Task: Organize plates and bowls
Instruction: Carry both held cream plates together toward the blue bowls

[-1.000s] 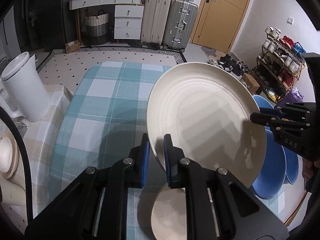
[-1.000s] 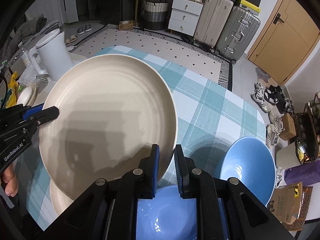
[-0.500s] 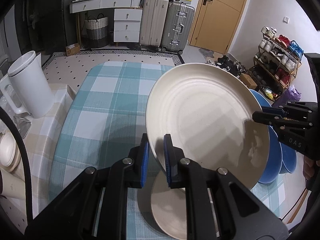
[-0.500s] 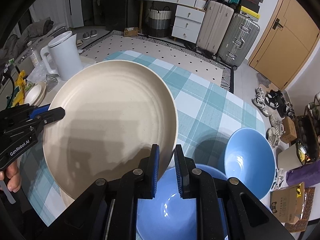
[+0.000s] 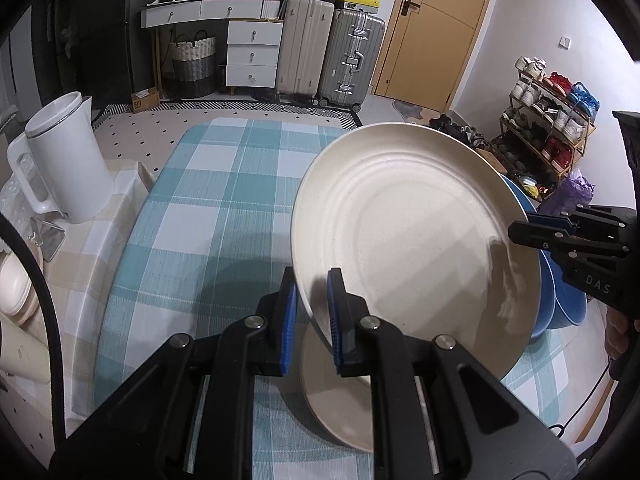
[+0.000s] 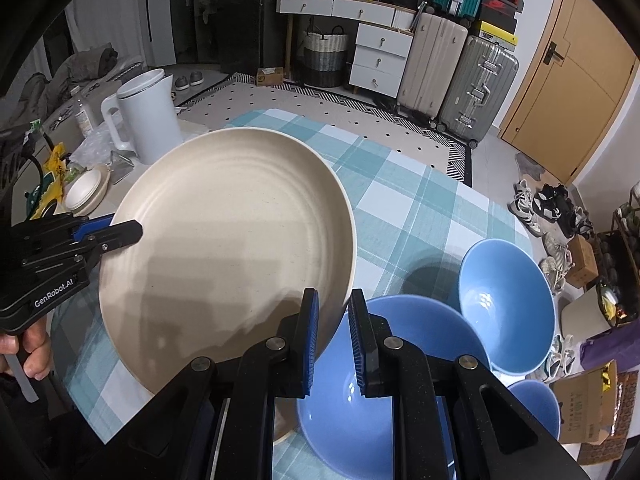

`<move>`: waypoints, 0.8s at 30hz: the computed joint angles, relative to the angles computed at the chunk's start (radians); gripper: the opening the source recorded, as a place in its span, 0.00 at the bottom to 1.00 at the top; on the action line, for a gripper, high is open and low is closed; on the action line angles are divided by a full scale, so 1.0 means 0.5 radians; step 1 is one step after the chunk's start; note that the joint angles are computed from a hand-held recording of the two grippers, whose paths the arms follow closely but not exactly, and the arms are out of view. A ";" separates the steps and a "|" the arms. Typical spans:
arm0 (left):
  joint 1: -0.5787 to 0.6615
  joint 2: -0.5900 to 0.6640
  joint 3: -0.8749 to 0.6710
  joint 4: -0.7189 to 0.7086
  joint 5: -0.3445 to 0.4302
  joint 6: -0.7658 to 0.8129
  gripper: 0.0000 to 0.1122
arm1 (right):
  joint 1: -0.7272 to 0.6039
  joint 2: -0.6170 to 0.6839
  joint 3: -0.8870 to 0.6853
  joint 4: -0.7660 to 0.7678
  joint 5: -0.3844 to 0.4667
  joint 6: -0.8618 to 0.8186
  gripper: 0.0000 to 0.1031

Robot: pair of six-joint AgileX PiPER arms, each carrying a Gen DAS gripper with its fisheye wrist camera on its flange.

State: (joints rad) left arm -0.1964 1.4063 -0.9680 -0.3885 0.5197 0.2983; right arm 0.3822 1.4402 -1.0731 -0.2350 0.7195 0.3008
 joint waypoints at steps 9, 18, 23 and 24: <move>0.070 -0.137 0.194 -0.126 -0.035 0.172 0.10 | 0.133 -0.154 0.211 -0.071 -0.085 0.189 0.16; 0.128 -0.256 0.372 -0.267 -0.056 0.343 0.10 | 0.290 -0.271 0.410 -0.193 -0.154 0.435 0.16; 0.168 -0.296 0.438 -0.363 -0.048 0.481 0.10 | 0.356 -0.341 0.528 -0.290 -0.219 0.605 0.16; 0.172 -0.300 0.451 -0.382 -0.051 0.506 0.10 | 0.352 -0.345 0.543 -0.281 -0.234 0.607 0.16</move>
State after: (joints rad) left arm -0.1103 1.2565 -0.7425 -0.5796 0.4940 0.5513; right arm 0.5583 1.2679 -0.8014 -0.3756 0.6023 0.6043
